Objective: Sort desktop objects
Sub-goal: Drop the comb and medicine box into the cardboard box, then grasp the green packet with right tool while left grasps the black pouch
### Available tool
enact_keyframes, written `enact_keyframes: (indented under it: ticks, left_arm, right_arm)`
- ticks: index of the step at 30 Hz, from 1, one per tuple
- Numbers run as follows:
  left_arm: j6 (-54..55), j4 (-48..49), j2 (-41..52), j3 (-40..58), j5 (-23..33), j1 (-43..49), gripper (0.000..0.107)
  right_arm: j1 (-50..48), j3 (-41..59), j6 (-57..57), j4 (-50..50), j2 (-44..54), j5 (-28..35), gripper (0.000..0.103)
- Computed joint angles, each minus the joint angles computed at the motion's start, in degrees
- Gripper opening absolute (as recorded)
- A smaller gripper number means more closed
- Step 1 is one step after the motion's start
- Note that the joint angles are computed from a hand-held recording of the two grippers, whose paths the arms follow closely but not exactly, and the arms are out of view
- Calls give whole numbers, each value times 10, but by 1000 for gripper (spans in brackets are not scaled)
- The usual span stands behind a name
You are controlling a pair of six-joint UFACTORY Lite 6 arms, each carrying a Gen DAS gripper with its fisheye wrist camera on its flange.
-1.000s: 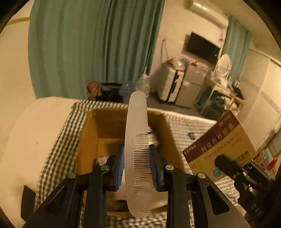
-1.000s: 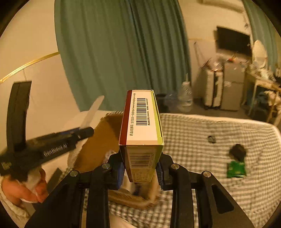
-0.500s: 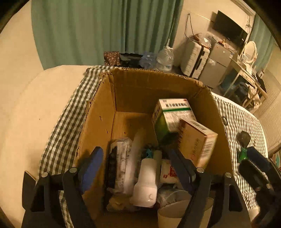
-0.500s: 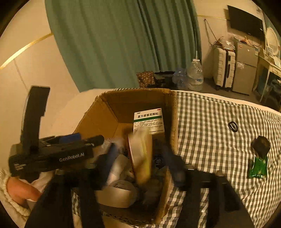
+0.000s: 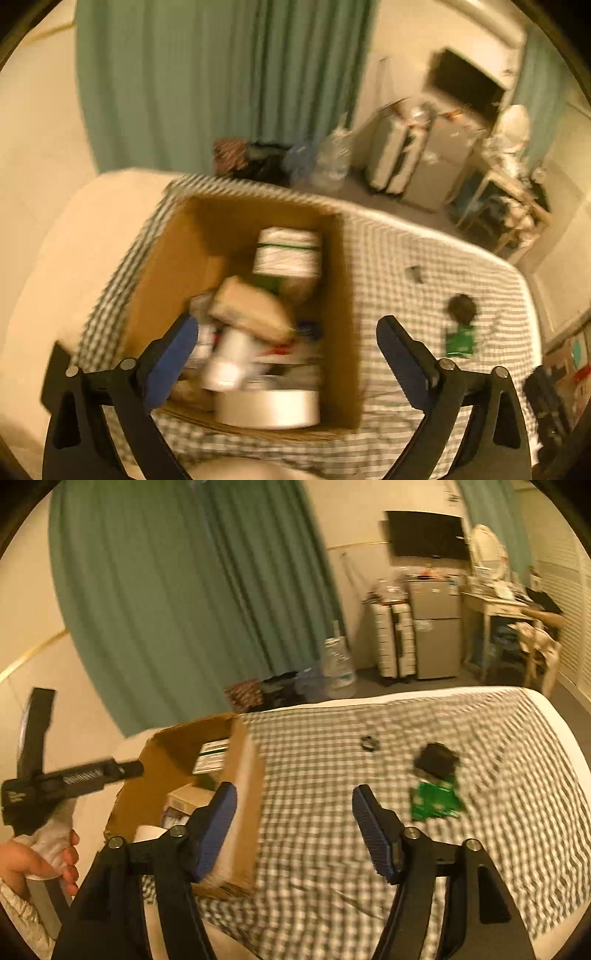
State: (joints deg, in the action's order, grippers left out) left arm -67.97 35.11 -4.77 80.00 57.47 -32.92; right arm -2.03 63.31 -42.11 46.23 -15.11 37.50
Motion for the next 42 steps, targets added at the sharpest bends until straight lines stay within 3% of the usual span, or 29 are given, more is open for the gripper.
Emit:
enact_keyframes:
  ticks: [5, 10, 15, 17, 24, 29, 33, 36, 39, 42]
  left_arm:
    - [-137, 102, 95, 72, 22, -172, 103]
    - [-257, 145, 206, 119, 7, -239, 103]
    - [-229, 143, 313, 186, 25, -241, 103]
    - [-229, 144, 335, 184, 7, -229, 103]
    - [-266, 160, 393, 164, -68, -184, 103]
    - [-271, 143, 440, 180, -94, -143, 103]
    - [-258, 136, 489, 223, -93, -115, 103]
    - [-246, 140, 533, 273, -78, -98, 103]
    - [-237, 133, 578, 330, -67, -87, 103]
    - [-228, 129, 611, 371, -72, -82, 103]
  right_arm:
    - [-150, -53, -151, 82, -29, 39, 67]
    - [-246, -90, -261, 163, 24, 41, 73]
    - [-277, -97, -391, 281, 67, 48, 73]
    - [-264, -88, -401, 287, 87, 25, 78]
    - [-192, -36, -440, 311, 203, -40, 78]
    - [-108, 88, -358, 239, 354, -141, 78]
    - [-79, 198, -295, 201, 471, -172, 78]
    - [-65, 308, -168, 89, 573, -166, 78]
    - [-55, 435, -30, -29, 676, -122, 79]
    - [-47, 487, -18, -69, 717, -95, 79]
